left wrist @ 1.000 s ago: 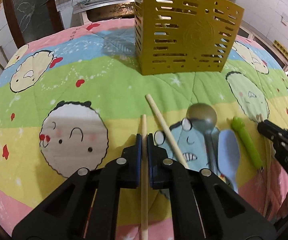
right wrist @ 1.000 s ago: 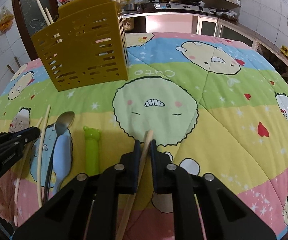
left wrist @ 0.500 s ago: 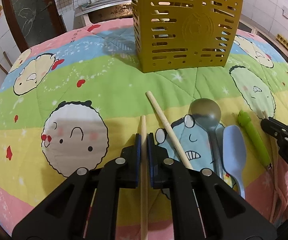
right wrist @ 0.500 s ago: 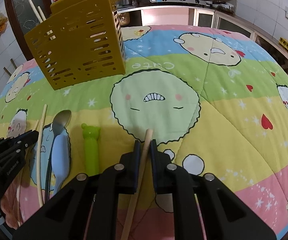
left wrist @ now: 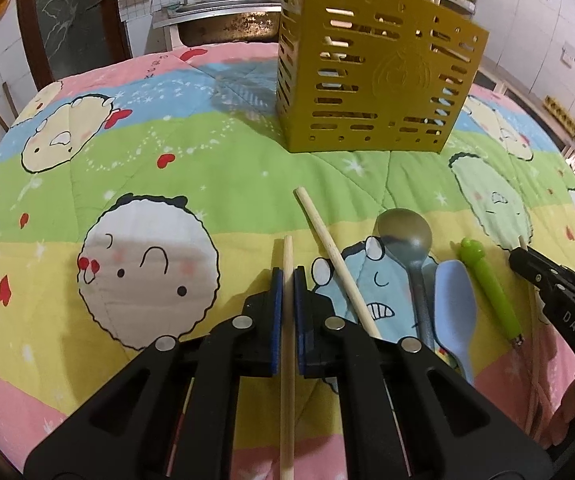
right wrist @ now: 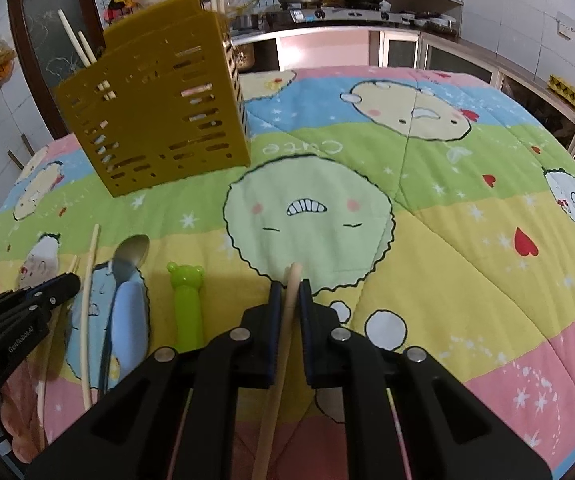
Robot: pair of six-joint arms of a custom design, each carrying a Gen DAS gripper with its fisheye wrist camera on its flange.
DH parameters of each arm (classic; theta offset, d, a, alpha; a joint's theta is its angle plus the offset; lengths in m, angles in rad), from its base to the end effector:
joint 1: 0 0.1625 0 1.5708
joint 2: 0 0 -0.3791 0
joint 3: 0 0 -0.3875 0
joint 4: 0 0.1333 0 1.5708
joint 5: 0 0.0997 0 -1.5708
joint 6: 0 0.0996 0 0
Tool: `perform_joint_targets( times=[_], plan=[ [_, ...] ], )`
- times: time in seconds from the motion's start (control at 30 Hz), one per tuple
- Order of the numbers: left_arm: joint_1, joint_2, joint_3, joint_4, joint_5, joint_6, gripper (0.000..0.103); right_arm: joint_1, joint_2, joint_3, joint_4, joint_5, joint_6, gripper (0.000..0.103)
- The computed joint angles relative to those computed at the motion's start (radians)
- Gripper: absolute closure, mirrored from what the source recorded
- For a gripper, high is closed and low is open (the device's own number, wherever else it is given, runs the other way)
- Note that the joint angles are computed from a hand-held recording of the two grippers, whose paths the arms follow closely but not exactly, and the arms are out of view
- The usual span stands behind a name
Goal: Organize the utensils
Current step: 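Lift the chopstick with the right tool toward the holder while the left tool carries its chopstick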
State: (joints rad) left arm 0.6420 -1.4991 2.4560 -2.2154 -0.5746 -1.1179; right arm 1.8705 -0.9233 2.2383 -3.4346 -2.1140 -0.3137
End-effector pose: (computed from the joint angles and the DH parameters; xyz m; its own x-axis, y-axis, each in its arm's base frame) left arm -0.1333 -0.3705 0.1417 -0.7373 -0.2543 -0.6258 0.2266 0.7796 -0.5838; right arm 0.2129 -0.4118 0.0692 -0.7760 -0.2469 0.5804 -0.5165 0.7768 -0.3601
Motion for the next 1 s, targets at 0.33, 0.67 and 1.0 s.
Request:
perform_joint_targets(
  times=[0.33, 0.67, 1.0],
  plan=[
    [-0.125, -0.148, 0.065, 0.081, 0.069, -0.095, 0.099, 0.044, -0.045, 0.062, -0.166, 0.064, -0.075, 0.095],
    [-0.287, -0.256, 0.069, 0.396, 0.165, -0.307, 0.099, 0.064, -0.115, 0.13, -0.309, 0.133, -0.132, 0.097],
    [-0.378, -0.337, 0.084, 0.575, 0.189, -0.433, 0.099, 0.046, -0.171, 0.187, -0.359, 0.194, -0.143, 0.097]
  ],
)
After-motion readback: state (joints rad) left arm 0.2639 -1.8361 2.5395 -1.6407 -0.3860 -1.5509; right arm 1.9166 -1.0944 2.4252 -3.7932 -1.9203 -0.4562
